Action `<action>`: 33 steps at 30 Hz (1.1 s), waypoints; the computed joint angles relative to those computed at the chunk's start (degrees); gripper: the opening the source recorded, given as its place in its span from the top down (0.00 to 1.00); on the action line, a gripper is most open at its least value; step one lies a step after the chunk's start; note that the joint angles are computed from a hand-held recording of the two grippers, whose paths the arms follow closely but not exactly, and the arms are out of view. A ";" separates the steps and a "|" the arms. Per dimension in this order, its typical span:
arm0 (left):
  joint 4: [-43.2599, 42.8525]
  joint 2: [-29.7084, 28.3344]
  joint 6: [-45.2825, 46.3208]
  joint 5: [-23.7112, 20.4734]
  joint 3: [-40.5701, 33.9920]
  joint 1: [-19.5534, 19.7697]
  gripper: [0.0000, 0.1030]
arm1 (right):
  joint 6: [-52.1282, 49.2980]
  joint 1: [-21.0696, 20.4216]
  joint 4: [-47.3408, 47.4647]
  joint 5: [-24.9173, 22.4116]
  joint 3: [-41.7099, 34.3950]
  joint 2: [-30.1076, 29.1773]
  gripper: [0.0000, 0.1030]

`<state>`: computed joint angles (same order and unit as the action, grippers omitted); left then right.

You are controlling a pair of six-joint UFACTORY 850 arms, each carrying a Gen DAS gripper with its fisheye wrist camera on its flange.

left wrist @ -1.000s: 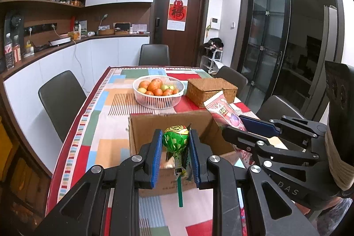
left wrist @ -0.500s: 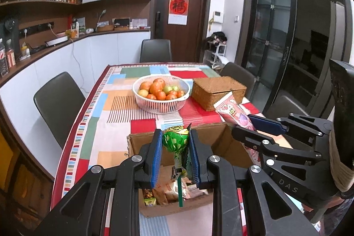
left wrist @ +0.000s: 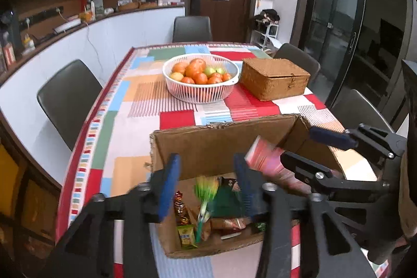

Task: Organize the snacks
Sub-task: 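Carry both candies over the box and open both tools to drop them, then move both tools toward the red yogurt hawthorn pack on the table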

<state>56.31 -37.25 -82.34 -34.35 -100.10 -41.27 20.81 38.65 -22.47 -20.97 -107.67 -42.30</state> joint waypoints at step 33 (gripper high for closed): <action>15.59 6.54 -9.70 4.00 11.26 -13.43 0.43 | 66.62 4.26 -51.22 -1.81 44.21 31.36 0.35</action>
<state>71.90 -30.71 -92.03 -30.35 -88.84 -54.70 87.42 42.92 -73.69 -22.78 -63.46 -10.94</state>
